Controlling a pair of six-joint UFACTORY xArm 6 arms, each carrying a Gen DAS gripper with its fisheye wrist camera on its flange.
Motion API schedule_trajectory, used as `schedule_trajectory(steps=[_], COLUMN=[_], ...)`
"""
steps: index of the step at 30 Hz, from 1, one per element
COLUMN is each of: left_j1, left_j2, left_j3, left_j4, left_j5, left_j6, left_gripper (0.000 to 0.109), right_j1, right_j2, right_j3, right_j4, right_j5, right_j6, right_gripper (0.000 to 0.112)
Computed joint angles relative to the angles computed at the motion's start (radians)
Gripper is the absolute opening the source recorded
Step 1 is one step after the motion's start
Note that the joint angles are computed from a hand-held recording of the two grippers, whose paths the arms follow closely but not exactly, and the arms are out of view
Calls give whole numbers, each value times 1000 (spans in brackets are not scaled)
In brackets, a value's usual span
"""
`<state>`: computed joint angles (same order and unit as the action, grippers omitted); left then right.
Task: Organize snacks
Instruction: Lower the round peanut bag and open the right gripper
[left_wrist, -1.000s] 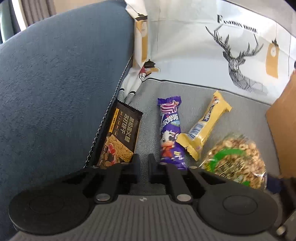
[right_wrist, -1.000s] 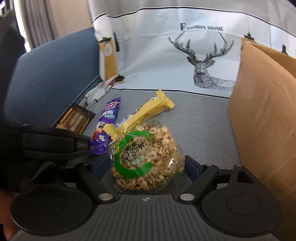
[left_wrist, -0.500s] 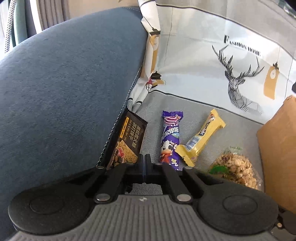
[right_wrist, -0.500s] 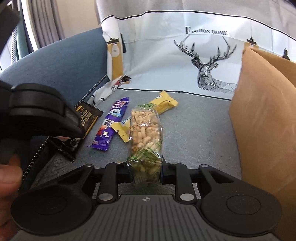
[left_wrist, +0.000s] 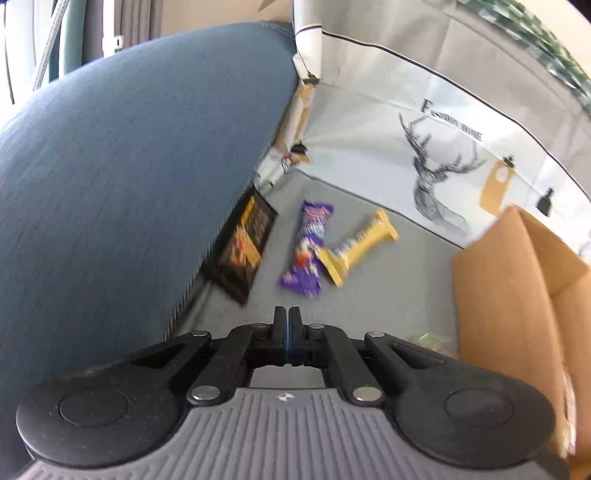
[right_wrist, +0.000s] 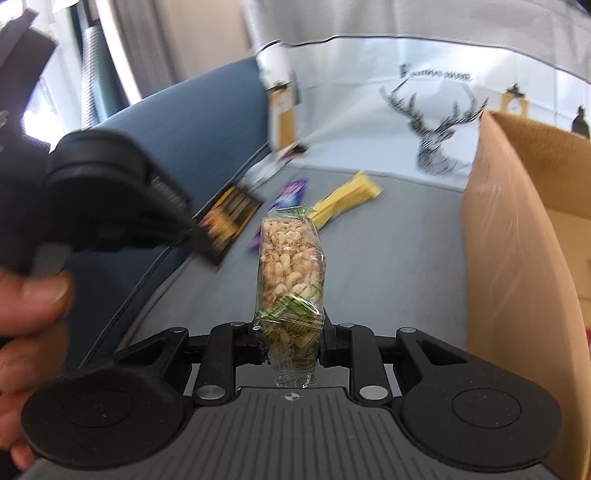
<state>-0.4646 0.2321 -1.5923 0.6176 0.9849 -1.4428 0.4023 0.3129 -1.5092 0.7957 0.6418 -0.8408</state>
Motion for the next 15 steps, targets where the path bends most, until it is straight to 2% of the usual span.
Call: schedule_trajectory(steps=[3, 5, 8, 9, 12, 14, 15], left_j1=[-17, -13, -12, -15, -17, -10, -9], left_j2=[-55, -84, -94, -92, -68, -49, -42], left_j3=[70, 120, 151, 147, 120, 105, 100], left_j4=[-58, -147, -249, -259, -281, -315, -326], left_j5=[-39, -86, -103, -91, -48, -32, -26], left_j6=[-4, 26, 83, 98, 133, 156, 162], left_gripper=[0, 0, 0, 0, 0, 0, 0], right_j1=[-52, -94, -126, -127, -106, -92, -85], right_j2=[-46, -48, -32, -32, -74, -98, -108], right_j3=[30, 19, -2, 0, 55, 85, 100], right_j4=[5, 17, 4, -16, -77, -95, -104], right_j5=[181, 324, 429, 429, 333, 276, 250], right_j6=[4, 48, 118, 124, 62, 17, 2], right_gripper=[25, 25, 26, 28, 40, 50, 61])
